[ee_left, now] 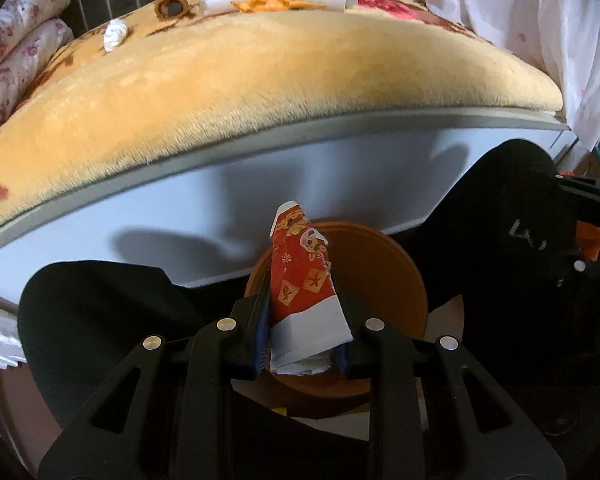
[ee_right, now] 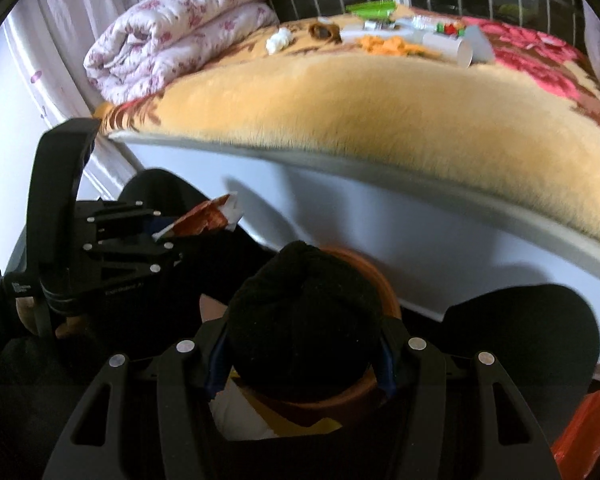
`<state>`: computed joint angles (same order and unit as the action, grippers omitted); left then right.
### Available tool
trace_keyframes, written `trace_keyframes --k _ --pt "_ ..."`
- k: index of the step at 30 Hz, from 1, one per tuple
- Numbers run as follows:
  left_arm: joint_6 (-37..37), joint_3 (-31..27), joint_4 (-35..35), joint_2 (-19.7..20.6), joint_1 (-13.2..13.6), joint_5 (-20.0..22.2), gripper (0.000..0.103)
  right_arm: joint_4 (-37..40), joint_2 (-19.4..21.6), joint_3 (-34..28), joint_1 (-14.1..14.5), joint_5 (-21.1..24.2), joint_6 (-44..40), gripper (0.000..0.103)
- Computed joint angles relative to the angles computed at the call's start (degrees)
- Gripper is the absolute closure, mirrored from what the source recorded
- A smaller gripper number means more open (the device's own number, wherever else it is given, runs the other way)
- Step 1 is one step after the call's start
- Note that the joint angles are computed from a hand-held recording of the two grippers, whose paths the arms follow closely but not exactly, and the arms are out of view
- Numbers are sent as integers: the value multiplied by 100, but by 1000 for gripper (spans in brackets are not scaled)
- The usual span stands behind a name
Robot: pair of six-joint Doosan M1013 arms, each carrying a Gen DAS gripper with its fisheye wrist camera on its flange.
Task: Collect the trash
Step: 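Lower the wrapper into the orange bin with the left gripper while the right gripper drops the cap in, then grasp the white tissue with the left gripper while the right gripper grasps the brown tape roll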
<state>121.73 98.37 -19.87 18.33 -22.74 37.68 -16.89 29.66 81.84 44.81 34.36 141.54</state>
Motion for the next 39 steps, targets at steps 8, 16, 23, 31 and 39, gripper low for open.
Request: trace_keyframes --k 8,16,23,31,39 --pt "-270 -131 255 229 -43 335 78 656 212 -69 -99 201 -574 47" --pt "-408 -319 531 466 -68 695 63 1326 439 -239 -211 431 -1308 39" --pt "-804 -505 863 666 -101 1033 29 1349 418 -191 -257 368 -1282 24" --pt "-889 -596 857 677 -54 1081 29 1251 293 3 -310 161 -1045 24" --pt "-1073 -1105 774 329 228 -4 22 669 176 126 -352 -229 -460 19"
